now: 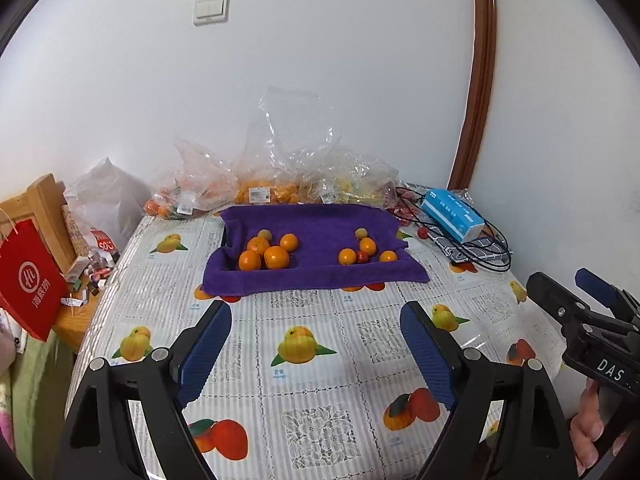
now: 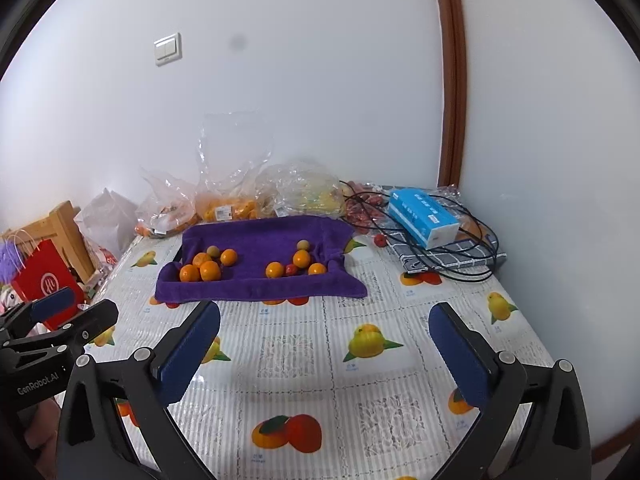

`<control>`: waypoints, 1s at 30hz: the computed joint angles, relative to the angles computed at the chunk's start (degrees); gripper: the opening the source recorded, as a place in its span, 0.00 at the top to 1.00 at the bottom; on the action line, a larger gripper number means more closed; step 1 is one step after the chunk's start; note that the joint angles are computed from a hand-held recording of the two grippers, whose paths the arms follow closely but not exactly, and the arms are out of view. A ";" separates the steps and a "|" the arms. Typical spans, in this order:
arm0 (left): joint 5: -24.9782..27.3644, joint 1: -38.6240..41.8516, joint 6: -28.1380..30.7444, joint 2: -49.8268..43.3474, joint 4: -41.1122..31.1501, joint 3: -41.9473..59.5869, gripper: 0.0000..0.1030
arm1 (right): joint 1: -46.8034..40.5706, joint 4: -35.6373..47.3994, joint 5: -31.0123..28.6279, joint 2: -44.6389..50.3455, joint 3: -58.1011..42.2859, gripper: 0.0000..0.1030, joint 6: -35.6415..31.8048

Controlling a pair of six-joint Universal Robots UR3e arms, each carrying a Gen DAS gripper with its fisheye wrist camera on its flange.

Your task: Organize fruits

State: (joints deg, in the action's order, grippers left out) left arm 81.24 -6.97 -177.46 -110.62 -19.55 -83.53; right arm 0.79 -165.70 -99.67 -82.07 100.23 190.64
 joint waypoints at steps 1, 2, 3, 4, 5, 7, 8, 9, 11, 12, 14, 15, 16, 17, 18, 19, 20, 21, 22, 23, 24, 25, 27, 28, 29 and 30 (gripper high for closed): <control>-0.02 0.07 0.02 0.43 0.38 -0.59 0.17 | 0.33 -0.52 -0.52 -0.55 0.70 0.00 0.01; -0.07 0.12 0.04 0.90 0.61 -1.16 0.17 | 0.55 -0.79 -0.72 -1.12 1.31 0.00 0.13; -0.10 0.13 0.07 1.42 0.87 -1.84 0.17 | 0.66 -0.91 -0.68 -1.78 1.99 0.00 0.38; -0.10 0.20 0.17 1.84 1.22 -2.40 0.17 | 0.62 -1.00 -0.55 -2.22 2.43 0.00 0.47; 0.02 0.19 0.17 2.15 1.62 -2.87 0.17 | 0.71 -1.09 -0.57 -2.58 2.82 0.00 0.71; 0.22 0.17 0.22 2.89 2.55 -4.08 0.17 | 0.80 -1.14 -0.62 -3.00 3.34 0.00 0.98; 0.28 0.21 0.19 3.11 2.70 -4.36 0.17 | 0.89 -1.30 -0.64 -3.16 3.68 0.00 1.05; 0.37 0.18 0.12 3.30 2.83 -4.64 0.17 | 1.02 -1.40 -0.76 -3.29 3.90 0.00 1.16; 0.24 0.39 0.25 3.55 3.00 -4.94 0.17 | 1.24 -1.34 -0.99 -3.43 4.03 0.00 1.27; 0.28 0.43 0.24 3.69 3.18 -5.17 0.17 | 1.26 -1.39 -0.98 -3.59 4.18 0.00 1.27; 0.43 0.46 0.09 3.80 3.27 -5.31 0.17 | 1.39 -1.48 -1.15 -3.76 4.39 0.00 1.47; 0.37 0.51 0.03 3.87 3.33 -5.44 0.17 | 1.39 -1.51 -1.14 -3.82 4.47 0.00 1.43; 0.31 0.55 -0.03 3.96 3.33 -5.56 0.17 | 1.36 -1.49 -1.09 -3.93 4.58 0.00 1.31; 0.35 0.54 -0.03 4.01 3.35 -5.66 0.17 | 1.26 -1.49 -0.98 -3.90 4.53 0.00 1.24; 0.29 0.63 0.07 4.02 3.30 -5.64 0.17 | 1.26 -1.44 -0.97 -3.95 4.54 0.00 1.24; 0.39 0.54 0.04 3.83 3.35 -5.49 0.17 | 1.19 -1.50 -0.85 -3.86 4.50 0.00 1.25; 0.44 0.49 0.03 3.77 3.37 -5.44 0.17 | 1.22 -1.44 -0.88 -3.93 4.54 0.00 1.31; 0.45 0.46 0.04 3.72 3.32 -5.38 0.17 | 1.23 -1.53 -0.90 -3.94 4.66 0.00 1.26; 0.46 0.46 -0.02 3.80 3.25 -5.41 0.17 | 1.29 -1.52 -0.97 -4.03 4.77 0.00 1.17; 0.52 0.42 -0.08 3.80 3.23 -5.40 0.17 | 1.34 -1.51 -1.08 -4.07 4.83 0.00 1.18; 0.49 0.40 -0.10 3.84 3.26 -5.48 0.17 | 1.39 -1.44 -1.18 -4.09 4.85 0.00 1.25; 0.39 0.46 -0.04 3.85 3.30 -5.51 0.17 | 1.41 -1.37 -1.15 -4.17 4.91 0.00 1.26; 0.47 0.42 0.13 4.00 3.45 -5.79 0.17 | 1.47 -1.40 -1.33 -4.17 4.94 0.00 1.35; 0.47 0.40 0.23 4.06 3.50 -5.86 0.17 | 1.43 -1.50 -1.29 -4.27 5.10 0.00 1.39; 0.43 0.40 0.30 4.10 3.52 -5.92 0.17 | 1.38 -1.58 -1.18 -4.26 5.12 0.00 1.35; 0.40 0.43 0.37 4.12 3.42 -5.88 0.17 | 1.30 -1.68 -1.13 -4.47 5.37 0.00 1.41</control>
